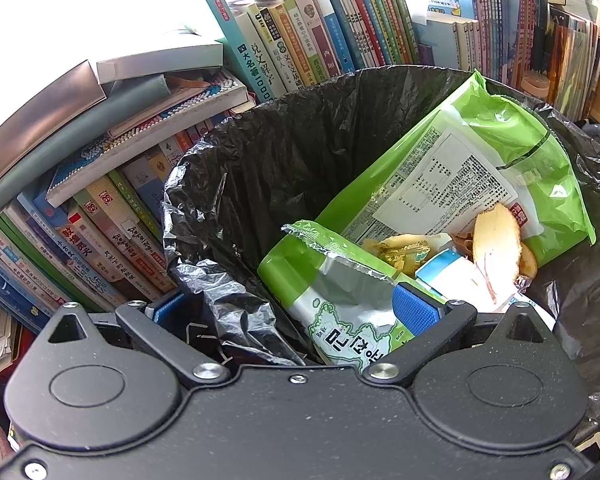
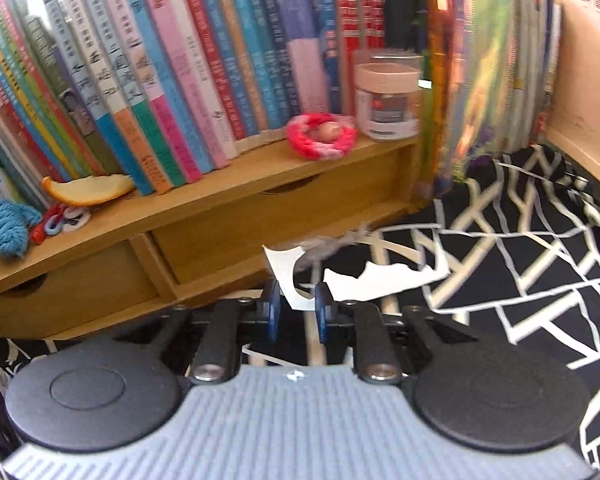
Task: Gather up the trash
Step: 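Lift the white paper strip off the cloth with the right gripper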
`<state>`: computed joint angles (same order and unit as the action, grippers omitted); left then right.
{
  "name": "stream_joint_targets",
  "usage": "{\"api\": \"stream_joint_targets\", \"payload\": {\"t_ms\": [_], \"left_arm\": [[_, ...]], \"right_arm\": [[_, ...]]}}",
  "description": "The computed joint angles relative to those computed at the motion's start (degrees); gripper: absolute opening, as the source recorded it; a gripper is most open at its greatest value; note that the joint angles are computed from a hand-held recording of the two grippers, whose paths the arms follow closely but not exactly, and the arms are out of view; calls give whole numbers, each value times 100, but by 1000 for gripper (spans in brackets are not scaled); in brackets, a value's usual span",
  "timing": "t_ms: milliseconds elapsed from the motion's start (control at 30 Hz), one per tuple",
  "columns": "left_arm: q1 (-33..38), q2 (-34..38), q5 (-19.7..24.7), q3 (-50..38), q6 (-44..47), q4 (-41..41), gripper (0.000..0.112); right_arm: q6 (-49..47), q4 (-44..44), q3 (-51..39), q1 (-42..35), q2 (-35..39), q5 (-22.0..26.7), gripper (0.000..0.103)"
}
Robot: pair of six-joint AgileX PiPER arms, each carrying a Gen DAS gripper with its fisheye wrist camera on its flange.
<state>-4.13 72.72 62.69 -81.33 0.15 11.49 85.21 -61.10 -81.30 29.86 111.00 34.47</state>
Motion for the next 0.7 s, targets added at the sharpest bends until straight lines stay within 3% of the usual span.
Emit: {"api": "stream_joint_targets", "payload": {"t_ms": [167, 200, 267, 333, 433, 500, 600, 700], "left_arm": [[38, -52, -80, 65, -60, -39, 102], [46, -67, -97, 81, -80, -45, 102], [47, -80, -119, 99, -132, -33, 103], [49, -74, -117, 93, -154, -22, 103], [47, -71, -112, 82, -181, -5, 103], [33, -81, -116, 93, -216, 26, 103], [0, -69, -93, 78, -229, 80, 103], [-25, -32, -31, 26, -210, 114, 103]], "right_arm": [[-249, 638, 143, -49, -262, 427, 24], [-451, 901, 85, -67, -270, 575, 31], [-864, 1493, -128, -124, -253, 959, 32], [-1246, 2238, -296, -280, -277, 1208, 47], [-1614, 3002, -660, -508, -194, 1714, 50], [-1394, 3004, -524, -585, -316, 1554, 58], [-749, 2509, -31, -689, -588, 707, 80], [-223, 1870, -180, -652, -351, 682, 83]]}}
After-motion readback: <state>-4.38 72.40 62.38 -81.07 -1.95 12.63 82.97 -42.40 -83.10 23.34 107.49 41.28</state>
